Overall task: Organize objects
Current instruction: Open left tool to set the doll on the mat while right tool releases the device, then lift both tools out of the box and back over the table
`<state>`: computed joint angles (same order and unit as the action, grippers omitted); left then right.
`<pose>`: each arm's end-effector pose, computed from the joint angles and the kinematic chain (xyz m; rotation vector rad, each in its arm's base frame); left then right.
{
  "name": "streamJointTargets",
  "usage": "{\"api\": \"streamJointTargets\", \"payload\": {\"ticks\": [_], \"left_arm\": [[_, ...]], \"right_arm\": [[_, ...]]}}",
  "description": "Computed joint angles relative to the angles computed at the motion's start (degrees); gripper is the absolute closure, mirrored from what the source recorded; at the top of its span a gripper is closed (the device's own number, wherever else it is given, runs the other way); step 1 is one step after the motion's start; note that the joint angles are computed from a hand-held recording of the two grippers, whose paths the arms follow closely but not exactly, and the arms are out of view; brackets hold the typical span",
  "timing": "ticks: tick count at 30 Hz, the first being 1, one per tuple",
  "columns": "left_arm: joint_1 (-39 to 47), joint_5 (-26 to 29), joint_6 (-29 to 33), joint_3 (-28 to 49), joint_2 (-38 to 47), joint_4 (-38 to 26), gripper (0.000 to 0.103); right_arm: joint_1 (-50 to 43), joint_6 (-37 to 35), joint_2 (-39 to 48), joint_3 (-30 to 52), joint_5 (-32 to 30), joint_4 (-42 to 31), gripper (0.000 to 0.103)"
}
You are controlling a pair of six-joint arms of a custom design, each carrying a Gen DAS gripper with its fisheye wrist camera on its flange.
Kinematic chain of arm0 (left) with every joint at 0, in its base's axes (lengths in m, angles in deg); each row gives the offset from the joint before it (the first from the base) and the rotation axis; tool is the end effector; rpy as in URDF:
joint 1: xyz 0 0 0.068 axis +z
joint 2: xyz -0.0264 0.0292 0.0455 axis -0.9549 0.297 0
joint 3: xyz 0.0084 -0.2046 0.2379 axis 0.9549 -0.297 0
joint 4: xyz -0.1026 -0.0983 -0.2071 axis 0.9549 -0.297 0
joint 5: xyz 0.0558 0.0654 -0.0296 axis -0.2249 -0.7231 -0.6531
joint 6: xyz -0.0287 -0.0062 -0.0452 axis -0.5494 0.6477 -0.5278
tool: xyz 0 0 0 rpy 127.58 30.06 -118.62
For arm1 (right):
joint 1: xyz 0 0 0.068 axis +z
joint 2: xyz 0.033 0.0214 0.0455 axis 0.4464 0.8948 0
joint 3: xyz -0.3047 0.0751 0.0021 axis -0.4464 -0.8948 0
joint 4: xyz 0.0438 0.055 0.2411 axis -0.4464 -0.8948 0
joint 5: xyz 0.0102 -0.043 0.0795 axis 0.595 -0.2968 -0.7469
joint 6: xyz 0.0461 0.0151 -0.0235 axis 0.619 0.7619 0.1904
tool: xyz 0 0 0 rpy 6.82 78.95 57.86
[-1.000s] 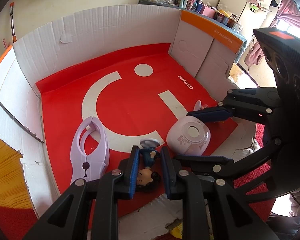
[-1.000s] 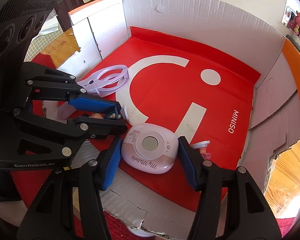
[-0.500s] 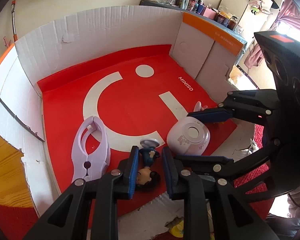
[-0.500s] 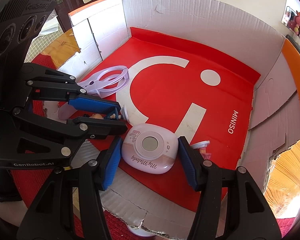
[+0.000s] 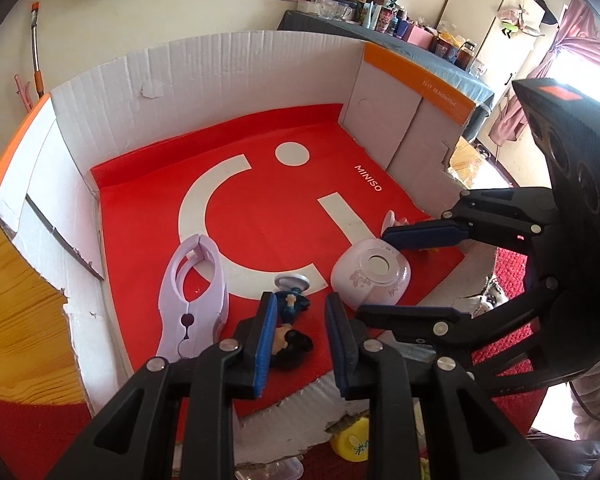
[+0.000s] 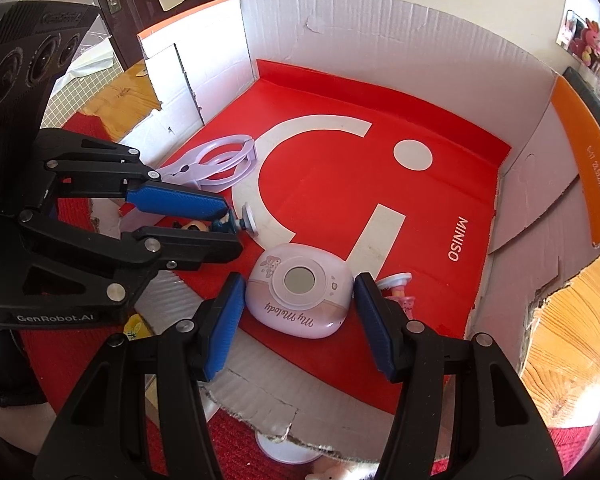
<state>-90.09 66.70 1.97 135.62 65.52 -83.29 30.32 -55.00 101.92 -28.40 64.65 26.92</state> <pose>0.3387 -0.1192 0.1051 0.8692 2.4787 -0.4910 0.3103 0.0260 0.1494 -0.4397 2.5979 0.1457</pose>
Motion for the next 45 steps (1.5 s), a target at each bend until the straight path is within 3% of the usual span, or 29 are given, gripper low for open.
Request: {"api": "streamJointTargets", "payload": {"ticks": [12, 15, 20, 33, 37, 42, 45], "left_arm": [[4.17, 3.94, 0.23, -7.30, -8.10, 2.91, 0.077], [5.52, 5.08, 0.22, -10.17, -11.03, 4.68, 0.062], [6.74, 5.01, 0.29, -16.06, -16.35, 8.71, 0.061], [9.31, 4.15, -2.02, -31.76, -26.53, 23.28, 0.030], [10.08, 3.72, -2.73, -36.05, -28.00, 28.01, 0.021], [11.11, 3.23, -3.47, -41.10, -28.43, 34.05, 0.013], [10.92, 1.94, -4.47, -43.65, -26.68, 38.93, 0.009]], "right_arm": [[-0.16, 2.71, -12.79, -7.17, 0.52, 0.75, 0.043], [-0.31, 3.57, -17.54, -9.46, 0.49, 0.45, 0.038], [-0.56, 5.40, -23.99, -12.23, 0.59, 0.00, 0.037], [1.49, 11.28, -41.76, -21.41, 5.95, -0.27, 0.019], [1.88, 13.07, -46.56, -24.22, 7.65, -0.76, 0.019], [1.75, 15.45, -50.84, -27.95, 8.79, 0.10, 0.008], [3.01, 16.95, -52.15, -30.01, 10.84, 1.02, 0.007]]}}
